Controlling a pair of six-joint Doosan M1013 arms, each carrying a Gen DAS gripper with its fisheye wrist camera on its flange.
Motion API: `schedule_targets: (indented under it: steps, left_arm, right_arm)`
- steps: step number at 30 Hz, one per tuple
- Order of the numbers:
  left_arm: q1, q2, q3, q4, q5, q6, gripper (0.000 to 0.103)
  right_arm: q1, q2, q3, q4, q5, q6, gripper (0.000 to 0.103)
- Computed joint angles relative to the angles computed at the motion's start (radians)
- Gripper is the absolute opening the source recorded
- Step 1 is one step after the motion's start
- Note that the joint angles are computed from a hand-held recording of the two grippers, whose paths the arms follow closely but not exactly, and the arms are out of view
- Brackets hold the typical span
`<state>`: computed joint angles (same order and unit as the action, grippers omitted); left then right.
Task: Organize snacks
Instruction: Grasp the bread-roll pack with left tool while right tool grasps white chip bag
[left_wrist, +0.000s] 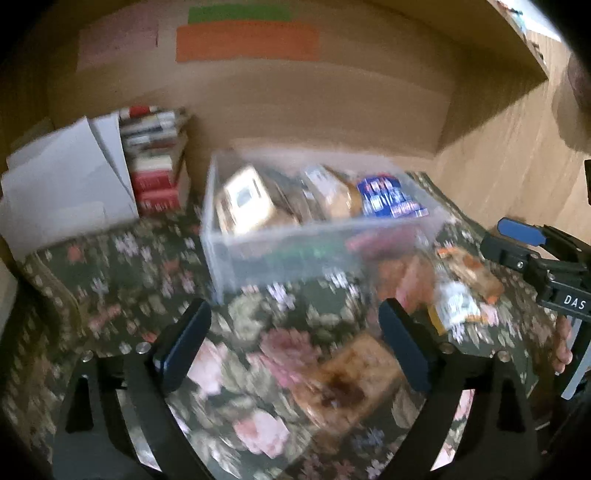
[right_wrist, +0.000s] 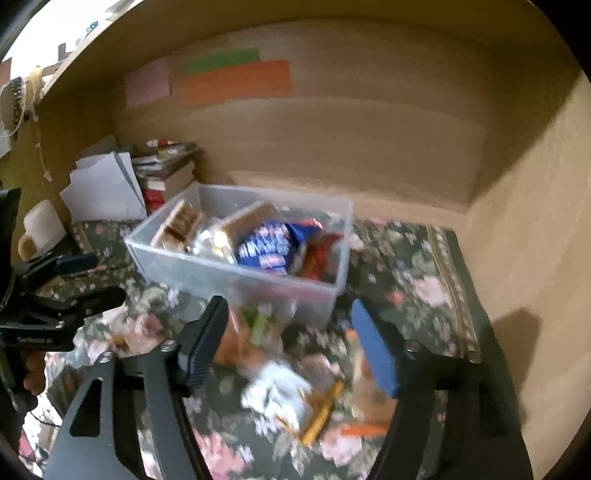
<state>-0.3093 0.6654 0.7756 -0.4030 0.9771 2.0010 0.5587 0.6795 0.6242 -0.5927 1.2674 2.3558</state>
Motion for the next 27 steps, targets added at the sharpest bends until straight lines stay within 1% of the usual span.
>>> schedule_targets:
  steps: [5,11,14,16,19,22,25,26,27]
  left_arm:
    - [-0.017,-0.009,0.036,0.023,0.031,-0.049,0.1]
    - [-0.041,-0.004,0.048,0.083,0.048,-0.109,0.101]
    - [-0.046,-0.005,0.058,0.09,0.04,-0.129,0.102]
    - [-0.048,0.0,0.056,0.086,0.047,-0.134,0.102]
    - [-0.054,0.016,0.034,0.094,0.077,-0.138,0.102]
    - [-0.065,0.007,0.056,0.128,0.04,-0.123,0.102]
    - [-0.068,0.003,0.07,0.118,0.017,-0.106,0.102]
    - [-0.067,0.003,0.071,0.108,0.015,-0.102,0.1]
    - [-0.066,0.003,0.073,0.1,0.011,-0.1,0.092]
  right_arm:
    - [-0.001,-0.035,0.084,0.03,-0.002,0.047,0.07]
    - [-0.01,-0.053,0.143,0.09,-0.013,0.079,0.072]
    - [-0.011,-0.048,0.145,0.09,-0.013,0.083,0.075]
    - [-0.011,-0.037,0.129,0.09,-0.012,0.073,0.082]
    - [-0.011,-0.022,0.107,0.101,-0.009,0.043,0.083]
    - [-0.009,-0.014,0.099,0.104,-0.012,0.028,0.082]
    - [-0.018,-0.017,0.106,0.158,-0.028,0.013,0.079]
    - [-0.02,-0.016,0.108,0.171,-0.03,0.013,0.078]
    - [-0.025,-0.014,0.106,0.19,-0.022,0.012,0.076]
